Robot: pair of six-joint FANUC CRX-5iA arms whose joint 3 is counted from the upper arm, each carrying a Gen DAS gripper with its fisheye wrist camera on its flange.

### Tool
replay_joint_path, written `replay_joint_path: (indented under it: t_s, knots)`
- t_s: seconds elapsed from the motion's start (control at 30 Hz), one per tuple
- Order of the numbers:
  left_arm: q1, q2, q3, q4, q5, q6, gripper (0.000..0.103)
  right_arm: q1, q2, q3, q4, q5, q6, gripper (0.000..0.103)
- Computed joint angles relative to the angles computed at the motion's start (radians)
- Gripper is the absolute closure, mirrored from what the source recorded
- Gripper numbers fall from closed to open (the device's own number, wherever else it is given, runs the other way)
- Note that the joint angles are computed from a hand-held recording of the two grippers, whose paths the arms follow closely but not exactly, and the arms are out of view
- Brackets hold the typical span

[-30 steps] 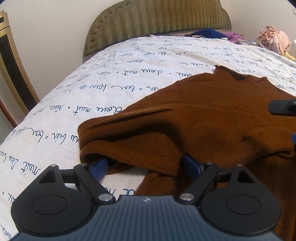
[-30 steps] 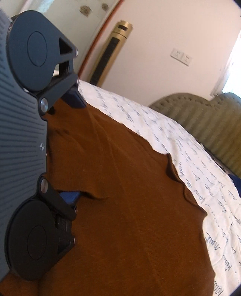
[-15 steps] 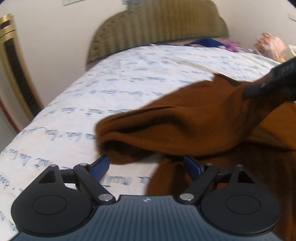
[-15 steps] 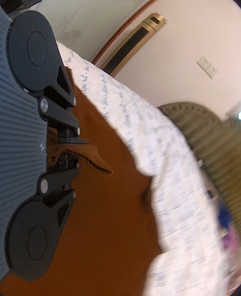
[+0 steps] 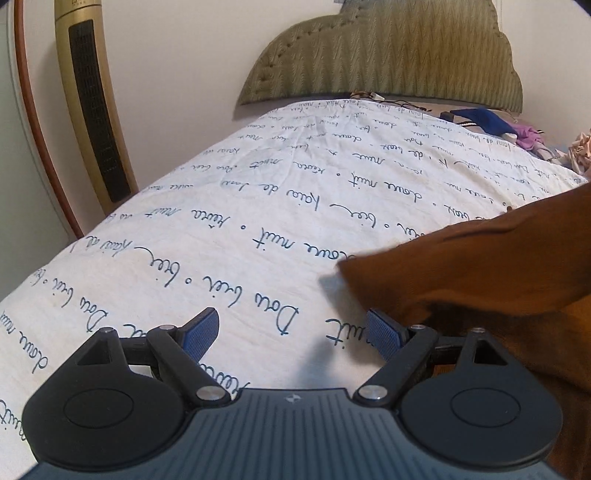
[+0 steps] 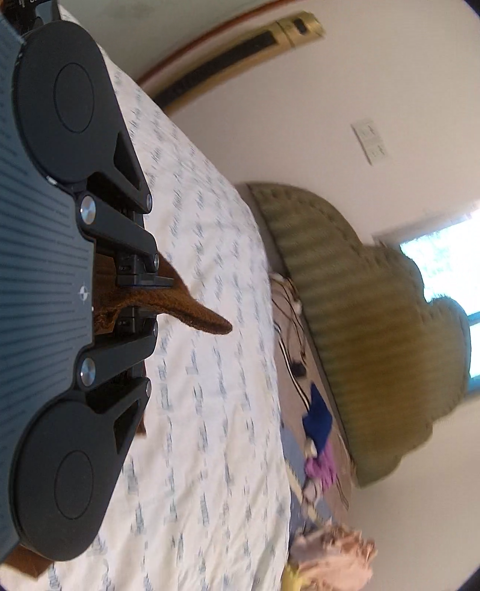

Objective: Fold small clothes

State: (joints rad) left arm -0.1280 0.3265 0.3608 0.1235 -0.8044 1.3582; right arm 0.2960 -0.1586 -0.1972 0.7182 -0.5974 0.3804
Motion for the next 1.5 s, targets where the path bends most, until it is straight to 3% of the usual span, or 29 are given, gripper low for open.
replay_joint_path:
  t_s: [0.33, 0.63, 0.77, 0.9, 1.07, 1.27, 1.43, 1.5]
  knots:
    - [-0.028, -0.005, -0.014, 0.029, -0.004, -0.045, 0.016, -0.083, -0.118, -0.164, 0.072, -0.049, -0.149, 0.092]
    - [-0.055, -0.012, -0.024, 0.039, -0.015, -0.084, 0.016, -0.112, -0.163, -0.267, -0.016, -0.091, -0.191, 0.092]
    - [-0.066, -0.019, -0.033, 0.039, -0.016, -0.097, 0.016, -0.111, -0.152, -0.28, -0.02, -0.153, -0.228, 0.083]
    - [-0.076, -0.022, -0.039, 0.041, -0.017, -0.111, 0.016, -0.09, -0.17, -0.316, 0.042, -0.183, -0.267, 0.063]
    - [-0.087, -0.022, -0.043, 0.04, -0.023, -0.112, 0.016, -0.024, -0.187, -0.353, 0.182, -0.234, -0.269, 0.044]
    - [-0.095, -0.029, -0.053, 0.028, -0.02, -0.116, 0.016, 0.026, -0.147, -0.304, 0.05, -0.248, -0.076, 0.028]
    - [-0.094, -0.034, -0.059, 0.023, -0.025, -0.116, 0.016, 0.061, -0.11, -0.297, 0.078, -0.361, -0.102, 0.023]
    - [-0.095, -0.034, -0.06, 0.022, -0.027, -0.116, 0.016, 0.077, -0.128, -0.315, 0.097, -0.363, -0.121, 0.015]
